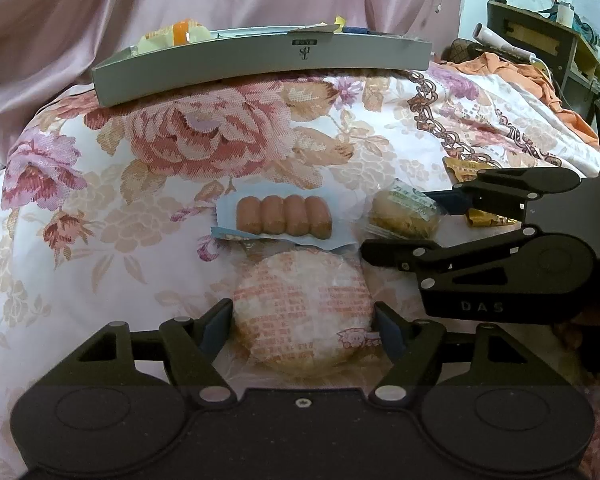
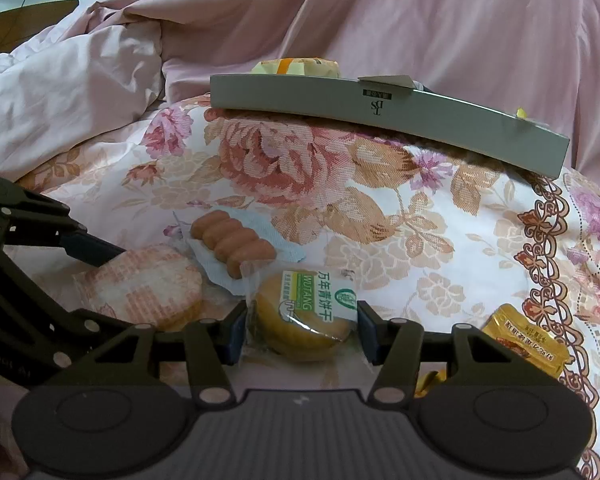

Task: Organize snacks
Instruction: 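Grasp the round pink-wrapped cake with the left gripper while the right grasps the green-labelled biscuit pack, then lift the cake and biscuit pack and carry both over the grey tray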

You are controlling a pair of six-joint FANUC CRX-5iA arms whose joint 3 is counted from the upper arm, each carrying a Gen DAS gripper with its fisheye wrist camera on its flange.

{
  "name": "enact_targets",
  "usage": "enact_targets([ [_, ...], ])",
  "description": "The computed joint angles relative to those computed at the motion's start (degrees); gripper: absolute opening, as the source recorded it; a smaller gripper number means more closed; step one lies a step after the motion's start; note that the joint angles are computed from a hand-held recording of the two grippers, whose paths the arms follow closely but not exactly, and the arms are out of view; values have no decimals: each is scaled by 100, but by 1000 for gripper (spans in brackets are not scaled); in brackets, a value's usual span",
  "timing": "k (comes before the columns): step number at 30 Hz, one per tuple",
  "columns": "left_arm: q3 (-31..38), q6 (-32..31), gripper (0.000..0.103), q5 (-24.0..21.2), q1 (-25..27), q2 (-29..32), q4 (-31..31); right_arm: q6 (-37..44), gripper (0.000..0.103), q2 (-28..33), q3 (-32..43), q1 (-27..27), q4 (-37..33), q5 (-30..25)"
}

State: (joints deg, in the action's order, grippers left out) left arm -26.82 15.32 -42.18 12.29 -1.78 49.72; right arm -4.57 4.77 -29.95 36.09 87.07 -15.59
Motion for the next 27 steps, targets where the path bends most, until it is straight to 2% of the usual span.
enact_targets([
  [13,-130,22,75,193,-28,-137,138,-306,59,-151,-106,36,166,-4],
  [19,-223,69,75,309,-38,-245,273,-285,59,-225,-136,190,96,-216],
  [27,-406,-14,75,363,-55,-534,613,-773,59,-426,-228,188,512,-436],
])
